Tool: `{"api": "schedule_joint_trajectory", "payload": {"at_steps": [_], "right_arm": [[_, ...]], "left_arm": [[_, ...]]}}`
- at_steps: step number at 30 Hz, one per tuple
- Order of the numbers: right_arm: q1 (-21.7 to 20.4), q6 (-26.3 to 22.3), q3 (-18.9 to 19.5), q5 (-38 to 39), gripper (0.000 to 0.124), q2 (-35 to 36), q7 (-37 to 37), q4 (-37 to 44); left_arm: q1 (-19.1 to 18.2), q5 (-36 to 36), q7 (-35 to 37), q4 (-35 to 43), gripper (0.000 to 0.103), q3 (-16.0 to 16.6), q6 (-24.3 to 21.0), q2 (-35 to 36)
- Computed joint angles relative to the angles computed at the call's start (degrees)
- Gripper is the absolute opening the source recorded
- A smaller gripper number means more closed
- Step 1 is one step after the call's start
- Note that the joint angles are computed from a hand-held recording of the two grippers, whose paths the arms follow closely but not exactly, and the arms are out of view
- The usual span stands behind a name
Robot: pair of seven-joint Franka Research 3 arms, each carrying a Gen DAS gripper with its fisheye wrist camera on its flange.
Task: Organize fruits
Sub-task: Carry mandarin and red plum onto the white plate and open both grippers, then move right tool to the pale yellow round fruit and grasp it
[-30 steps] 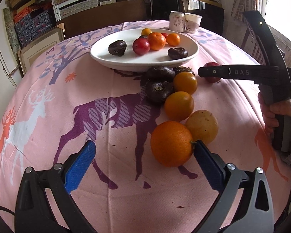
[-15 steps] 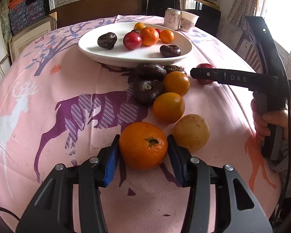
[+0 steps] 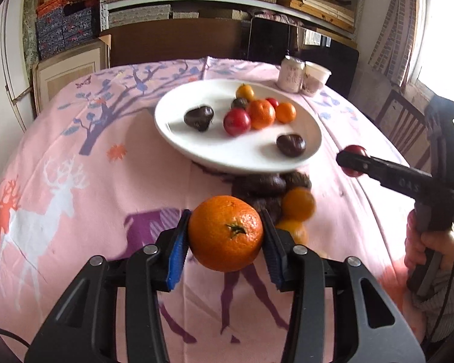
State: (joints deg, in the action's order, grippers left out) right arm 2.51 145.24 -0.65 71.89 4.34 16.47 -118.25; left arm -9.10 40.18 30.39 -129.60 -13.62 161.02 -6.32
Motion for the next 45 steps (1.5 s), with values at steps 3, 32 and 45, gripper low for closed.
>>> {"api": "schedule_joint_trajectory", "payload": {"at_steps": [3,32,45], "right_arm": [[0.53,0.15,0.45,-1.17,0.041,1.45,2.16,2.90],[2.78,6.31,1.77,5.53,0.081,-1.11,-6.84,-2.13],[4.88,7.61,1.36,4.35,0.087,-2.64,-8.64,-4.74]], "left_arm": [[0.41,-0.53,1.81,7.41,0.043,0.89,-1.54,5.29],[-2.42,26.16,-29.22,5.38,0.098,1.86,-15.84,2.94],[1.83,36.23,-43.00,0.95,0.098,0.52,-9.76,-1.12]]}}
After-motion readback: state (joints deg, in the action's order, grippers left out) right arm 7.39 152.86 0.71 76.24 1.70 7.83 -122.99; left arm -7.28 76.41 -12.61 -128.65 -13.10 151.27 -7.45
